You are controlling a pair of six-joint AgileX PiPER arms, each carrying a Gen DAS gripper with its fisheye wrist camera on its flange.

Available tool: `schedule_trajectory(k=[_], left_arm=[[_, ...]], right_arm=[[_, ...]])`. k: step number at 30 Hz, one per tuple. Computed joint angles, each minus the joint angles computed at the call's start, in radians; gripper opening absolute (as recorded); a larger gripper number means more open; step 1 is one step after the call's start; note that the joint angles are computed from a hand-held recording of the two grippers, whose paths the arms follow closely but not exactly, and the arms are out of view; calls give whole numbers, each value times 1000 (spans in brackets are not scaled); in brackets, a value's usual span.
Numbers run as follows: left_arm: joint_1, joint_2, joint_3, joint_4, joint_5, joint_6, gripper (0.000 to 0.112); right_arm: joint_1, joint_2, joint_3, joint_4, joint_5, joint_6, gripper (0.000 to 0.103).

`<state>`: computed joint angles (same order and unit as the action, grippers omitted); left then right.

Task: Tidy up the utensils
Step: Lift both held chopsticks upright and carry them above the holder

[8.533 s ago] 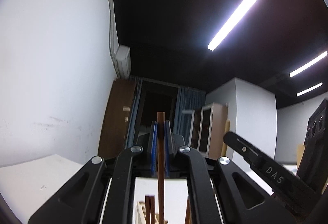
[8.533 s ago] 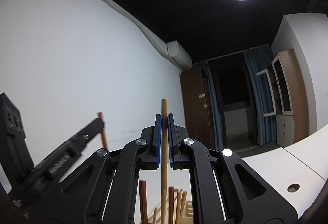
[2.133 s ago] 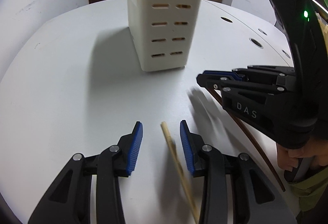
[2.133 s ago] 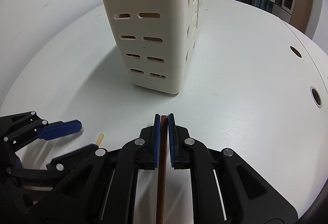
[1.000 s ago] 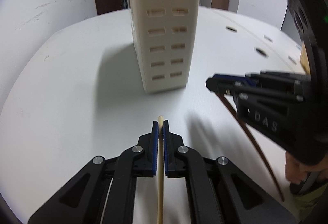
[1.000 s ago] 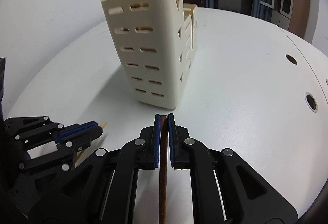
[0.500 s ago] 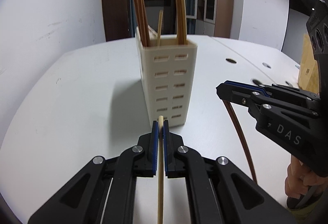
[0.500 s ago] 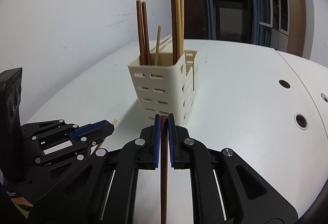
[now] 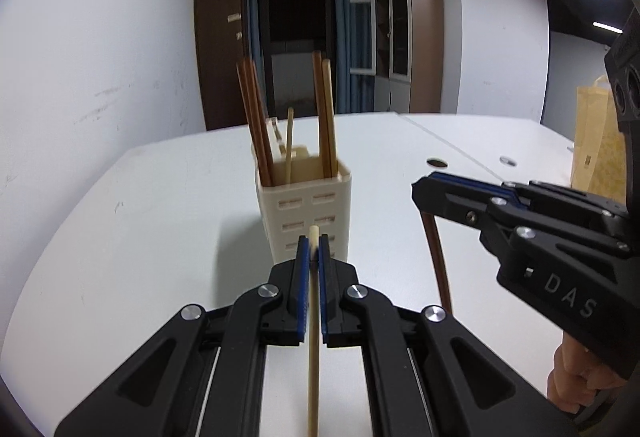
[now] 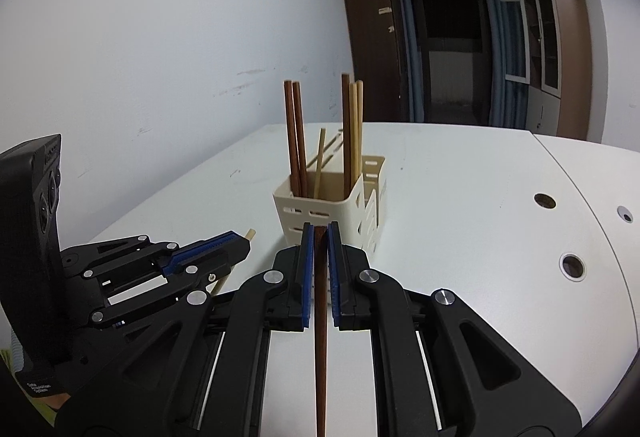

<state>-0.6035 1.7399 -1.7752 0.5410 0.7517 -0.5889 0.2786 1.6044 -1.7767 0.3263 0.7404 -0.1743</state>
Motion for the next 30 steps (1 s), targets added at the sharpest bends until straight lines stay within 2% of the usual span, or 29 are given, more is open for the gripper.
schedule_trajectory(k=[10,14,25,30], left_arm=[[20,21,-120,7,-19,16,4],[58,33,-179,-60,-49,64,4],[164,16,-161,-287,-320,208,4],[165,38,-191,-272,-368,199,4]], right_arm=[[0,38,-165,-30,47,17,6],[9,77,-259,-56,73,33,6],[-10,215,-505,-52,98,67,6],[-17,297,-658,-18,135,55,6]])
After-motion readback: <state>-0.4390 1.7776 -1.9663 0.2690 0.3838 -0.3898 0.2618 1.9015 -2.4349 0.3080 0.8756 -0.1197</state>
